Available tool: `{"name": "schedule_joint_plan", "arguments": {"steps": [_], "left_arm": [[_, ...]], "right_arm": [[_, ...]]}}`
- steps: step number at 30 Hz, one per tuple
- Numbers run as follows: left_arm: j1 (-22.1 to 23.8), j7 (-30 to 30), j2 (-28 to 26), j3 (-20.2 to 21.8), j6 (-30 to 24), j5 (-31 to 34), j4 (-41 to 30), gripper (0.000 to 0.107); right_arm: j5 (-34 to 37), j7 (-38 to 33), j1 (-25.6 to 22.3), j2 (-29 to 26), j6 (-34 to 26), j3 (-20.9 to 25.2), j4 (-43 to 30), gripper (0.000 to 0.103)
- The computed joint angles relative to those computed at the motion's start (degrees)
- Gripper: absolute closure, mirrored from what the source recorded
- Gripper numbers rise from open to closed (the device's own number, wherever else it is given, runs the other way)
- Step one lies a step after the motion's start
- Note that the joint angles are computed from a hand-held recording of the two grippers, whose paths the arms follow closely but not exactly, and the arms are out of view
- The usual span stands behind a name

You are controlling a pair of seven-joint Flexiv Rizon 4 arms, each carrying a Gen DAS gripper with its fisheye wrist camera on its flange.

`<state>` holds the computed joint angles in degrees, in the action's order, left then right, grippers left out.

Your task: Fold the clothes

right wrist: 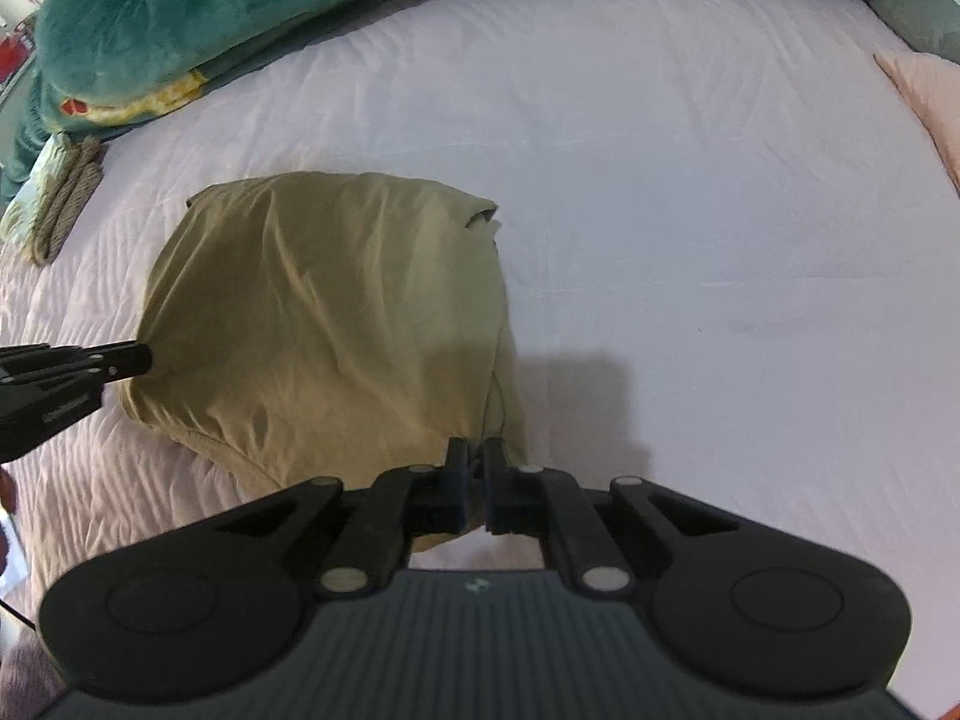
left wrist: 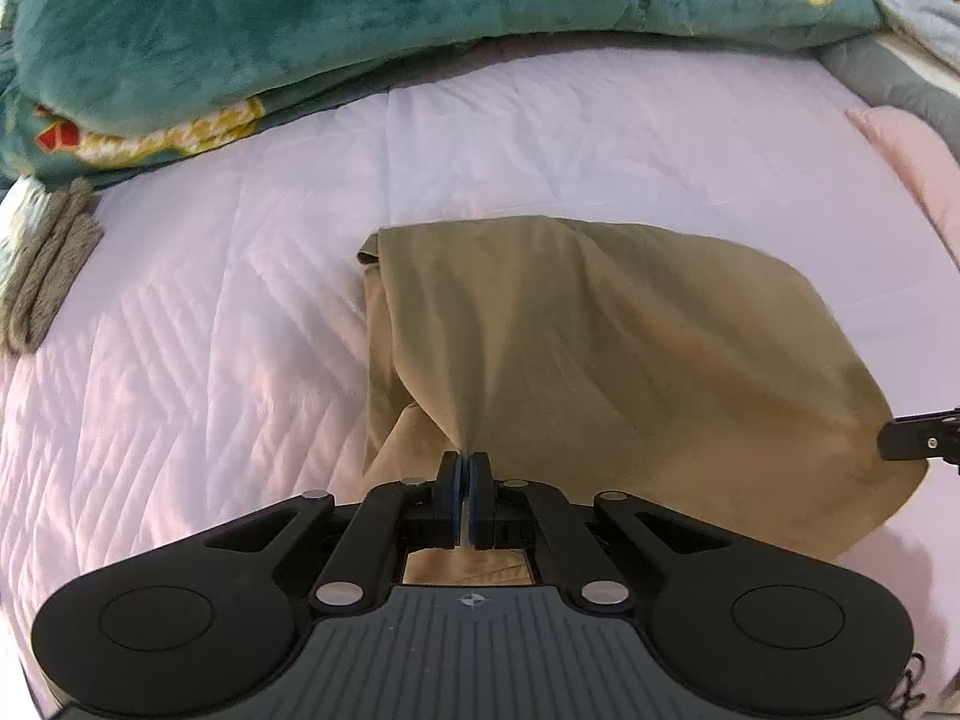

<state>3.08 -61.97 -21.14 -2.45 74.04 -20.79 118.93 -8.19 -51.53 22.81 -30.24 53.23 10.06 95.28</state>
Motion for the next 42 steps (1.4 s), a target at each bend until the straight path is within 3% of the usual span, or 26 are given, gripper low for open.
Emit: {"name": "schedule_joint_plan", "arguments": {"steps": [5,7,9,11,14,17,21,25,29,31,33,35,37,39,42], "left_arm": [[-1.6,-4.7,-0.6,4.0,-1.7,4.4,1.8,0.102],[0.2,-5.3,0.2,3.0,-3.7,2.2,2.6,0.093],[1.7,-3.6,2.1,1.7,-1.8,0.1,4.6,0.092],[2.3,0.0,3.3,1.2,0.9,0.4,6.3,0.089],[2.2,3.9,2.2,0.9,2.9,1.8,6.0,0.081],[1.5,4.8,-0.3,0.5,3.0,2.2,4.2,0.069],[-5.4,-4.6,-4.1,8.6,1.5,11.3,-0.5,0.066],[-3.5,-8.8,-1.8,7.1,6.5,10.8,1.9,0.063],[-3.7,-10.2,-3.9,8.3,2.9,13.1,-0.1,0.058],[-1.0,-8.3,-5.3,5.4,0.2,11.3,-0.8,0.058],[1.6,-6.6,-5.7,1.9,0.9,7.7,0.0,0.058],[2.6,-5.1,-5.9,0.2,3.1,5.9,0.7,0.064],[5.3,-2.4,-5.6,-3.5,4.7,2.4,1.8,0.084],[7.9,0.9,-4.8,-7.4,6.5,-1.3,3.3,0.092],[11.5,6.3,-3.9,-13.0,10.0,-6.4,4.9,0.093]], "right_arm": [[2.9,0.1,-1.2,0.7,4.0,0.9,3.9,0.094],[4.5,1.5,-1.6,0.9,5.9,1.2,5.4,0.093],[6.5,3.7,-1.9,1.2,5.1,1.9,5.4,0.083],[8.7,5.4,-2.2,1.7,5.4,2.8,6.0,0.052],[10.1,7.8,-1.2,1.6,7.9,3.5,7.3,0.048],[9.8,10.9,0.7,-1.1,8.6,3.2,5.8,0.048],[10.5,13.1,1.0,-4.7,5.8,4.0,2.0,0.048],[9.3,14.3,2.0,-6.3,4.9,3.4,0.0,0.048],[7.9,14.9,2.7,-7.2,5.4,3.1,-0.7,0.048],[7.1,15.2,3.2,-7.8,4.6,2.8,-1.3,0.048],[6.0,14.6,3.6,-7.9,4.8,2.6,-1.3,0.055],[5.7,14.2,3.6,-7.7,5.7,2.7,-0.7,0.088],[5.6,14.0,3.6,-7.3,7.0,2.7,0.1,0.092],[5.6,14.0,3.5,-6.9,9.1,2.8,1.2,0.093],[3.3,14.5,4.7,-5.2,14.5,0.9,4.3,0.094]]}}
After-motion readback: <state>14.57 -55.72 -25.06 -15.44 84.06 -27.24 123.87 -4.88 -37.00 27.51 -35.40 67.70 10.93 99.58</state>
